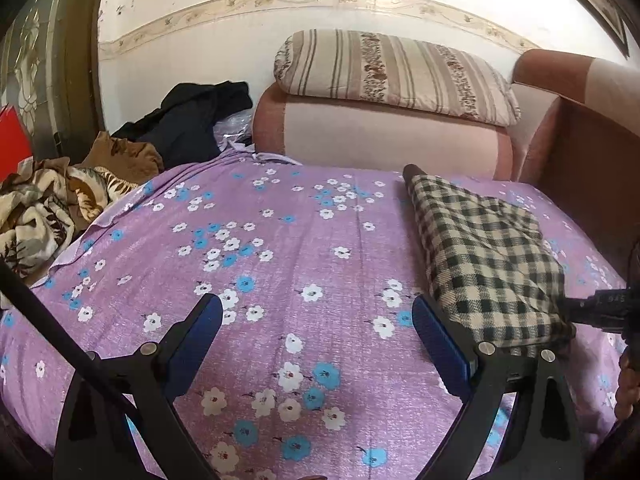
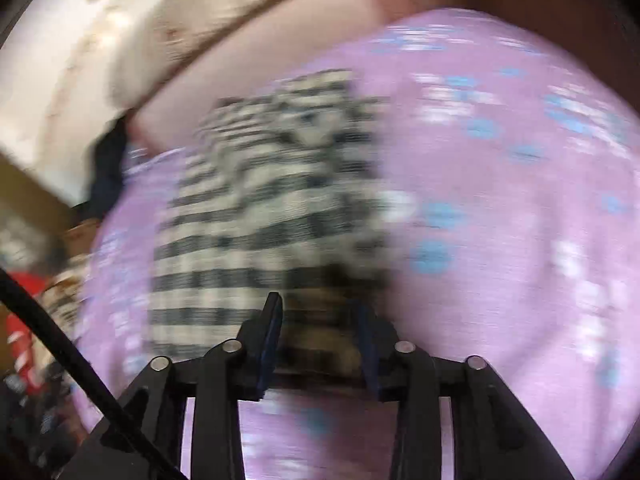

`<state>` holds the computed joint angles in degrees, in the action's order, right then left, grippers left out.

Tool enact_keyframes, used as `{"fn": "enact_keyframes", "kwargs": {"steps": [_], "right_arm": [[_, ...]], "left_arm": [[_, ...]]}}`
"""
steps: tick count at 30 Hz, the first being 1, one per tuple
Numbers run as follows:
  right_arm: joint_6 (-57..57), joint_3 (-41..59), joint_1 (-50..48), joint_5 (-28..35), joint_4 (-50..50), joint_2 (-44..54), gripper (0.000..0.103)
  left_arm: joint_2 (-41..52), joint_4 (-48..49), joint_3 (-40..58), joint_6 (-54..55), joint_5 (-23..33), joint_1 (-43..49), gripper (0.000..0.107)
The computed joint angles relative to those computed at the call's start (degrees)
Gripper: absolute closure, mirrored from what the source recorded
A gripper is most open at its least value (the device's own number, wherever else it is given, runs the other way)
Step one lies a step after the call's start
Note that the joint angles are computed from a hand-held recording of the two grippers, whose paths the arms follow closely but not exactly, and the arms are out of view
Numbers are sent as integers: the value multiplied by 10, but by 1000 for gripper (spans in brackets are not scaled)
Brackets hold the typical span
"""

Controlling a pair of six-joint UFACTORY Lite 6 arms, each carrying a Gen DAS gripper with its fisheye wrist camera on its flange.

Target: Fold large clothes

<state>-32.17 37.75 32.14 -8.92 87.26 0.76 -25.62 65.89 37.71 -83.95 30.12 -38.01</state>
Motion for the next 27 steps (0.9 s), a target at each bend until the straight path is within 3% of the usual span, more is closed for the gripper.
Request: {"fn": "enact_keyframes", "kwargs": {"steps": [3, 6, 14, 21, 27], "right_arm": [[-116, -50, 41, -69, 160, -69, 61], [-98, -64, 135, -159, 187, -95, 61], [-197, 70, 291, -292, 285, 50, 59], [-214, 86, 300, -316, 298, 68, 55], [-200, 84, 318, -320, 314, 79, 54]], "left_arm": [[7, -30, 5, 20, 10, -28, 12], [39, -85, 18, 54, 4, -53, 12], [125, -156, 18, 69, -15, -121, 12], [191, -262, 15, 146, -73, -92, 12], [217, -178, 12, 64, -68, -120, 4]]}}
